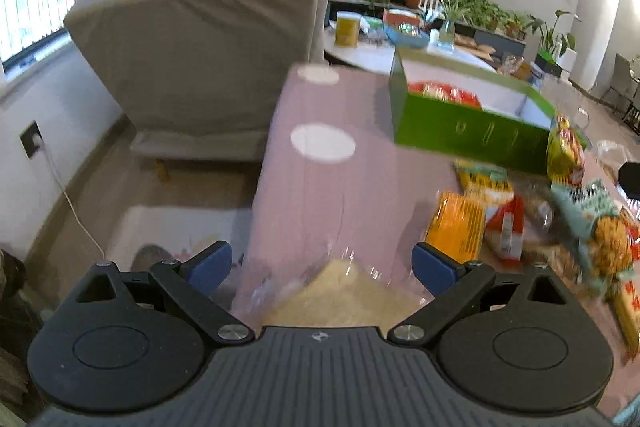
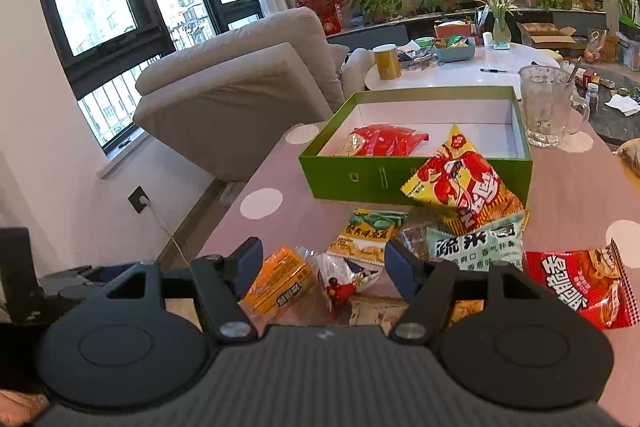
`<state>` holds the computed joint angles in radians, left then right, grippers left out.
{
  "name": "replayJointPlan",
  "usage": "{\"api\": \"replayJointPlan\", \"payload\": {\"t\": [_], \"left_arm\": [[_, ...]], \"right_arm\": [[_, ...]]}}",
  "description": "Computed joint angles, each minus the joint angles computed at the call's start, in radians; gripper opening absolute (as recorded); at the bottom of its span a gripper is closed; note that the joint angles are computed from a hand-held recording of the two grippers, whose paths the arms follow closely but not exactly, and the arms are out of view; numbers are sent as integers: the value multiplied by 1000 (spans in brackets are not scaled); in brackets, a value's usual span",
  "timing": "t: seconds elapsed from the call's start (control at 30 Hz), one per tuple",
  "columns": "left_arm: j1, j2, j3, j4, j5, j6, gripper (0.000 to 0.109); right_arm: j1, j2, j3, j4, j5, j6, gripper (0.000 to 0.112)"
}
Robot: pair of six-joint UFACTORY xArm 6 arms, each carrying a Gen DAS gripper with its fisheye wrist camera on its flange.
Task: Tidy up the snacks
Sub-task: 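Move the left tool back to the wrapped toast slice and close on it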
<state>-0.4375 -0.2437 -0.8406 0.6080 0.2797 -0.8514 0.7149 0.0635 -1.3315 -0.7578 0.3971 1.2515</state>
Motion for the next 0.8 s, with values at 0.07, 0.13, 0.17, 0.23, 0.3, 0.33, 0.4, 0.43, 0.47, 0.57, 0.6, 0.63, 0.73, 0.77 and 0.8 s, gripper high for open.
{"api": "replayJointPlan", "payload": {"t": [0.07,0.13,0.17,0.23,0.3,0.33,0.4,0.43,0.47,0.57,0.6,0.63,0.73,0.77,0.8], "left_arm": [[8,-14,27,-27,-6,14,96],[17,-18,40,-75,-17,44,96],[22,-17,43,-99,-20,55,96],[31,-19,48,-122,-25,60,96],[33,-18,51,-142,-30,76,94],[32,-16,50,-159,-32,93,93],[25,-18,57,-238,-30,175,86],[19,-17,59,-295,-26,234,83],[12,-17,61,-319,-21,266,80],[1,-30,74,-290,-20,263,80],[-4,-37,82,-312,-22,281,80],[-8,-45,89,-333,-21,295,80],[-24,-70,111,-355,-13,288,80],[-30,-78,118,-355,-11,284,80],[-38,-88,125,-359,-7,286,80]], "right_arm": [[8,4,8,62,-18,-77,60],[21,16,11,171,-36,-199,60],[29,27,9,237,-44,-268,60],[46,47,5,426,-56,-452,61],[66,73,-12,610,-48,-631,61],[75,87,-25,658,-36,-681,62],[92,120,-66,681,10,-717,62],[97,136,-86,687,35,-733,62],[102,148,-103,701,57,-752,62],[110,169,-132,721,107,-773,62],[109,170,-135,725,119,-774,62],[108,171,-137,731,125,-773,62],[105,169,-127,757,123,-768,62],[105,167,-121,756,120,-757,62],[103,166,-119,743,122,-736,62]]}}
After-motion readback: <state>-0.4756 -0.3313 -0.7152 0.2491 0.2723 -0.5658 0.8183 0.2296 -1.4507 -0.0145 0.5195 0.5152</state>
